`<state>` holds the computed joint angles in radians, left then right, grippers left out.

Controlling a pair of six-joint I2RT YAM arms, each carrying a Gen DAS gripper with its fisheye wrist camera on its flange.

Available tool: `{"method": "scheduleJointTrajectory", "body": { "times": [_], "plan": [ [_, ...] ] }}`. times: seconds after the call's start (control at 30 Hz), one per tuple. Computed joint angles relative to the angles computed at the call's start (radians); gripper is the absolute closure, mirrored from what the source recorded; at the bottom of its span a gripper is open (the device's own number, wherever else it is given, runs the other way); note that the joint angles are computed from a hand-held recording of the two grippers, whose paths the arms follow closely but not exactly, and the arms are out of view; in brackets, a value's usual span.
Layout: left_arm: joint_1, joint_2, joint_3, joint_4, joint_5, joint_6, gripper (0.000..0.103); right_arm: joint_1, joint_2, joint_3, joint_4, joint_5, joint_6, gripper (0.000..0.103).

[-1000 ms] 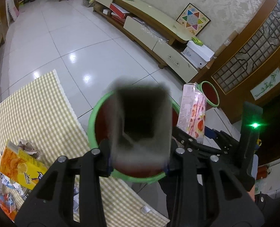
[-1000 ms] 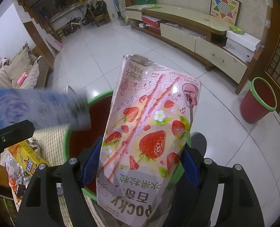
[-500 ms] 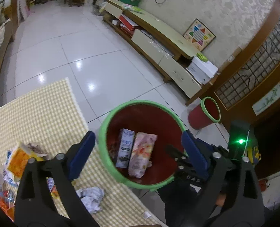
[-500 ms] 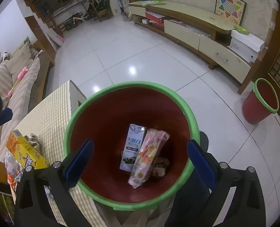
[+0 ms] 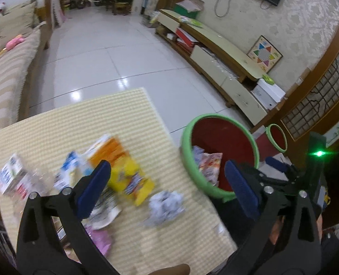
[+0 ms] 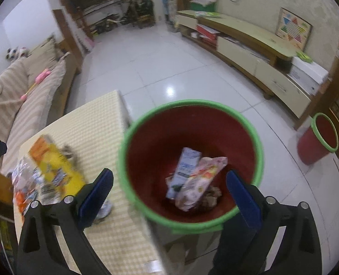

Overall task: Collect trash
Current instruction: 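Move both open tools back over the table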

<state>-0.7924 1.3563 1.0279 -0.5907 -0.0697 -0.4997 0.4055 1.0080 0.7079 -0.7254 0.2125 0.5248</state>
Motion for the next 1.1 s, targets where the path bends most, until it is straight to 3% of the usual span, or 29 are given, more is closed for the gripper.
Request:
{"method": "scheduleJointTrajectory", "body": {
  "times": [0.2, 0.47, 0.67, 0.77, 0.97, 1.1],
  "plan": [
    [0.087, -0.219, -0.14, -0.08, 0.0, -0.001, 0.006, 0.242, 0.116, 0.077, 0.013, 0.08, 0.116, 0.007],
    [0.295, -0.52, -0.295, -0.223, 0.059, 0.064, 0.006, 0.426, 0.274, 0.168, 0.044, 0.139, 0.185, 0.007],
    [0.555, -0.691, -0.39, -0.338, 0.158, 0.216, 0.006, 0.52, 0.394, 0.247, 0.059, 0.181, 0.195, 0.007],
    [0.777, -0.755, -0.434, -0.398, 0.275, 0.373, 0.006, 0.547, 0.436, 0.27, 0.066, 0.188, 0.201, 0.007],
    [1.044, -0.758, -0.464, -0.454, 0.417, 0.58, 0.006, 0.572, 0.508, 0.301, 0.083, 0.189, 0.193, 0.007],
    [1.098, -0.714, -0.484, -0.433, 0.448, 0.601, 0.006, 0.568, 0.544, 0.315, 0.101, 0.189, 0.177, 0.007]
  ]
}}
